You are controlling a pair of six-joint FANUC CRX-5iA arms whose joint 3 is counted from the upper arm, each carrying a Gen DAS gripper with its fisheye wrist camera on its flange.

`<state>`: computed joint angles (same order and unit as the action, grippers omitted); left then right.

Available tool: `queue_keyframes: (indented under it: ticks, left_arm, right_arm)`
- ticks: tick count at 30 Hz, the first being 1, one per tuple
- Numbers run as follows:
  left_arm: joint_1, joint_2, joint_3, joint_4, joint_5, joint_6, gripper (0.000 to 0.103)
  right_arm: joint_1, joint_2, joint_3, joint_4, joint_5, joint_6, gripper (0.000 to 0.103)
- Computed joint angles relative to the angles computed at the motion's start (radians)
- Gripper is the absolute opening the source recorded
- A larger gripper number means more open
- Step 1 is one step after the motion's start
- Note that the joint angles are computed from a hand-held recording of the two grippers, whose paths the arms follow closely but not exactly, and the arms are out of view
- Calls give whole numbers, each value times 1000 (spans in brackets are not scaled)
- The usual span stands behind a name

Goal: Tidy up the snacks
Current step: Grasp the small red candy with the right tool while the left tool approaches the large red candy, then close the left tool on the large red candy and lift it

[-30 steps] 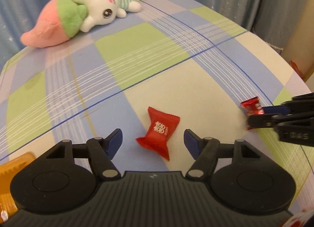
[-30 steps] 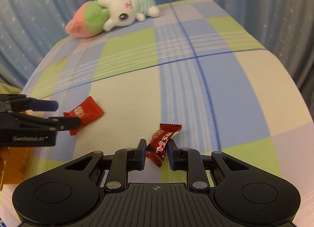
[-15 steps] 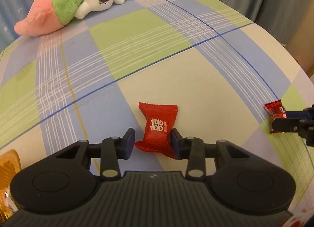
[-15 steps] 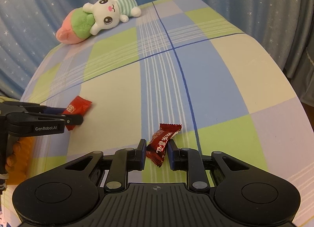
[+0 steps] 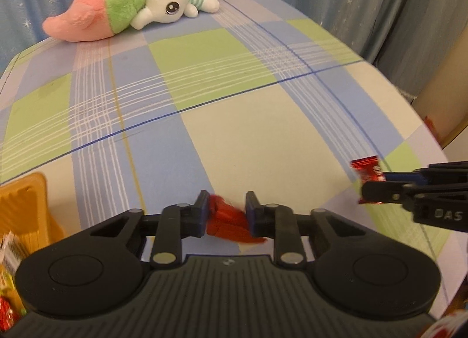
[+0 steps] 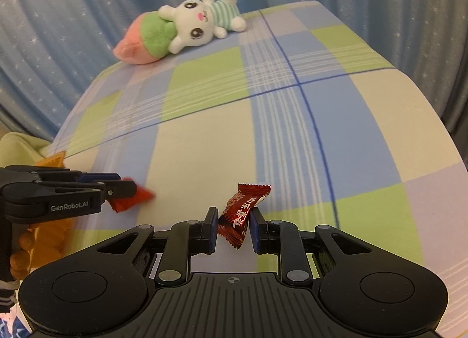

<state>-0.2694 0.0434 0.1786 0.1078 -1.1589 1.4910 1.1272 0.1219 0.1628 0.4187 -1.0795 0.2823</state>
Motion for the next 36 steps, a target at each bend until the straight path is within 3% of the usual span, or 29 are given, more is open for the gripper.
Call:
queue_keyframes:
  ticks: [1,3,9,11,12,15,26,33,36]
  left_arm:
    - [6,-14,-12,10,3,3,6]
    - [22,-40,-35,42,2,1,0]
    - [56,-132,-115,89,8,-2,3]
    - [61,-162,-141,89,7,-1,10]
    - [62,-171,-150,86,2,0,18]
    - [62,-185,-170,81,-4,8,19]
    - [-8,-94,-98,-22,-18,36,26]
    - [-39,-50,-65,-79,-47,47,26]
    - [-35,-59,-75,-70,-37,53,22]
  right_arm:
    - [3,4,6,1,3,4,23]
    - [11,10,18,4,8,10,23]
    - [39,29,48,14,20,24,23]
    - [48,30,49,18,26,21,23]
    - [52,31,51,18,25,21,23]
    - [63,29,50,14,20,21,23]
    - [80,-28,-10,40,-1,-24,23]
    - [81,-69,-55,58,-14,-66,23]
    - [82,-76,-61,60,-13,-68,23]
